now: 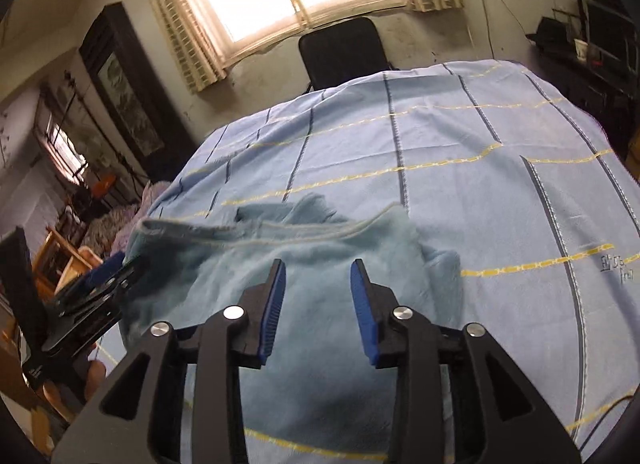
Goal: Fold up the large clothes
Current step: 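Open both grippers to release the folded jacket, then move both tools back above the folded jacket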
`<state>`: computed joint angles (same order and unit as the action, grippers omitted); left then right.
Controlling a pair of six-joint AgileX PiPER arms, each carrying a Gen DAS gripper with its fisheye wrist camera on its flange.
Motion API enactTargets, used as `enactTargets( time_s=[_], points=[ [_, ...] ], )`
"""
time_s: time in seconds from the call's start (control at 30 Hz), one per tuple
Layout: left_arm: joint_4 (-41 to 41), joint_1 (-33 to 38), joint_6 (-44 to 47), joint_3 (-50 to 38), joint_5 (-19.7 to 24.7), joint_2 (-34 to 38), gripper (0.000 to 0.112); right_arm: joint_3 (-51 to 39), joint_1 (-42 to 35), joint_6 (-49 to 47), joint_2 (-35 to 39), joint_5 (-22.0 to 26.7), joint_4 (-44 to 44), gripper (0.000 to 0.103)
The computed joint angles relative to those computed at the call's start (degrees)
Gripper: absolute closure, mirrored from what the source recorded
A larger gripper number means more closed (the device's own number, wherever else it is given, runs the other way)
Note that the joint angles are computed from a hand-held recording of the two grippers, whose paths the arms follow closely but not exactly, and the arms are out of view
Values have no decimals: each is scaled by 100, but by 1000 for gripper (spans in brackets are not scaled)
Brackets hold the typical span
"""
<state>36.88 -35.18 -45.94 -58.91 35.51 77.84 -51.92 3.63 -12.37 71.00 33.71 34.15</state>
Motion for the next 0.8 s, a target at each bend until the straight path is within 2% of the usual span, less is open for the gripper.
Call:
enactTargets(
  time_s=[0.07,0.2,0.27,0.33,0.47,0.6,0.8],
  points=[
    [-103,48,39,27,-73,105,54,169,236,74,-115,-93,31,61],
    [-58,99,32,111,-107,386,54,411,708,434,-41,-508,-259,61],
    [-156,142,143,123,-110,537,54,478,867,636,124,-568,-540,61],
    [211,39,-109,160,-50,751,49,509,820,399,295,-495,-351,61],
    [1416,-453,-1087,244,394,1054,44,615,533,-672,522,-419,517,61],
    [1291,-364,-1000,264,315,1007,44,666,402,-1042,570,-372,905,61],
    [1417,-547,-1241,392,346,661,44,810,554,-706,291,-644,639,61]
  ],
)
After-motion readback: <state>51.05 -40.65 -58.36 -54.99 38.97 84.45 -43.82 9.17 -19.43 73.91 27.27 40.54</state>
